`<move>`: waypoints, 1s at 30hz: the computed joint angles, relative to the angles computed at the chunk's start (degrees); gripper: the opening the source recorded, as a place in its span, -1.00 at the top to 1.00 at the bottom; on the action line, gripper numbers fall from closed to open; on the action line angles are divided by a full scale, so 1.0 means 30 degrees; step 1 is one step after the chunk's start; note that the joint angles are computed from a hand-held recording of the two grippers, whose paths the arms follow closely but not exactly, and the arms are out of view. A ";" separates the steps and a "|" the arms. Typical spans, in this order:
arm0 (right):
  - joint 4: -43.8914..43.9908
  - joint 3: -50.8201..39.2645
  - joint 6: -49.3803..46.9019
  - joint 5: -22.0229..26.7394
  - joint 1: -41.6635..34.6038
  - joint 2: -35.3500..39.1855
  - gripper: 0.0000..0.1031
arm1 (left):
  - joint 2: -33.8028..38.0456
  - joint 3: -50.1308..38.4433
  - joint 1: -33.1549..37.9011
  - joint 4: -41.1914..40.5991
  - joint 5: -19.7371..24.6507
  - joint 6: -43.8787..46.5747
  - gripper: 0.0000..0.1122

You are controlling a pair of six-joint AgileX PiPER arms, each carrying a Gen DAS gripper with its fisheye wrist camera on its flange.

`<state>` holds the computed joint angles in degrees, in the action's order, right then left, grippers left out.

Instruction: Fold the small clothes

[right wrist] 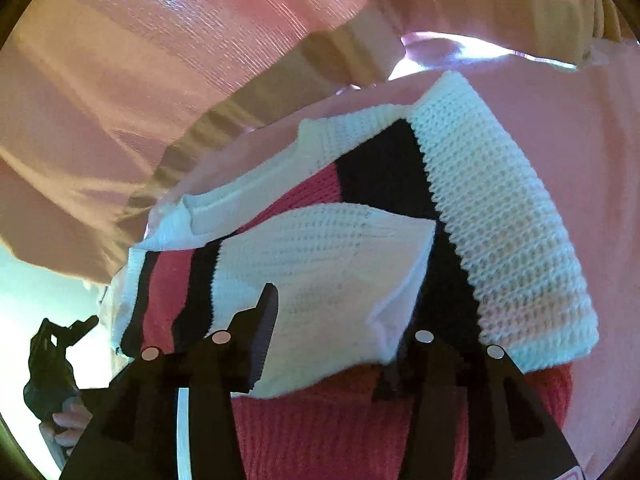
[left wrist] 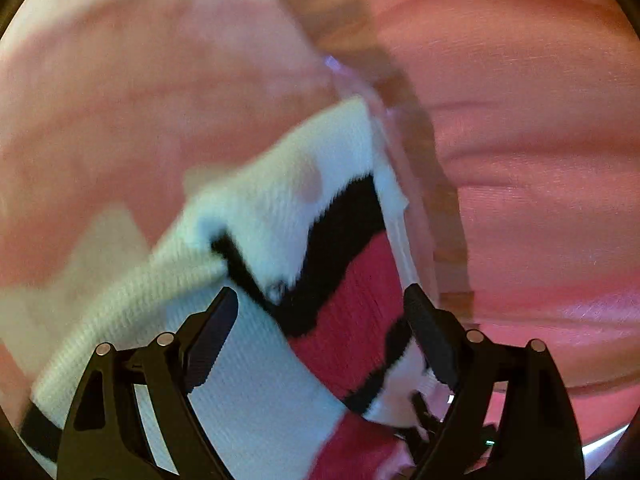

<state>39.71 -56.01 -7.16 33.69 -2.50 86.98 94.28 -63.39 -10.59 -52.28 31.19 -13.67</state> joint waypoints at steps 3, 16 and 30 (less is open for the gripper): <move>-0.1485 -0.0223 0.1105 -0.0915 0.0807 0.0337 0.39 | 0.0938 -0.0444 -0.0010 0.0990 -0.0309 -0.1092 -0.43; -0.5620 -0.3576 0.0877 0.0186 0.1241 -0.0935 0.90 | 0.0129 -0.0178 0.0412 0.6386 -0.2619 -0.3042 0.82; -0.4306 -0.1412 -0.0799 -0.0472 0.0259 0.0189 0.90 | 0.0780 -0.0474 -0.1263 1.4265 -0.2702 -0.9550 0.79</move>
<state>26.80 -60.24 -9.56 32.27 -1.72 87.54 96.62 -64.81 -14.37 -9.49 23.08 -42.32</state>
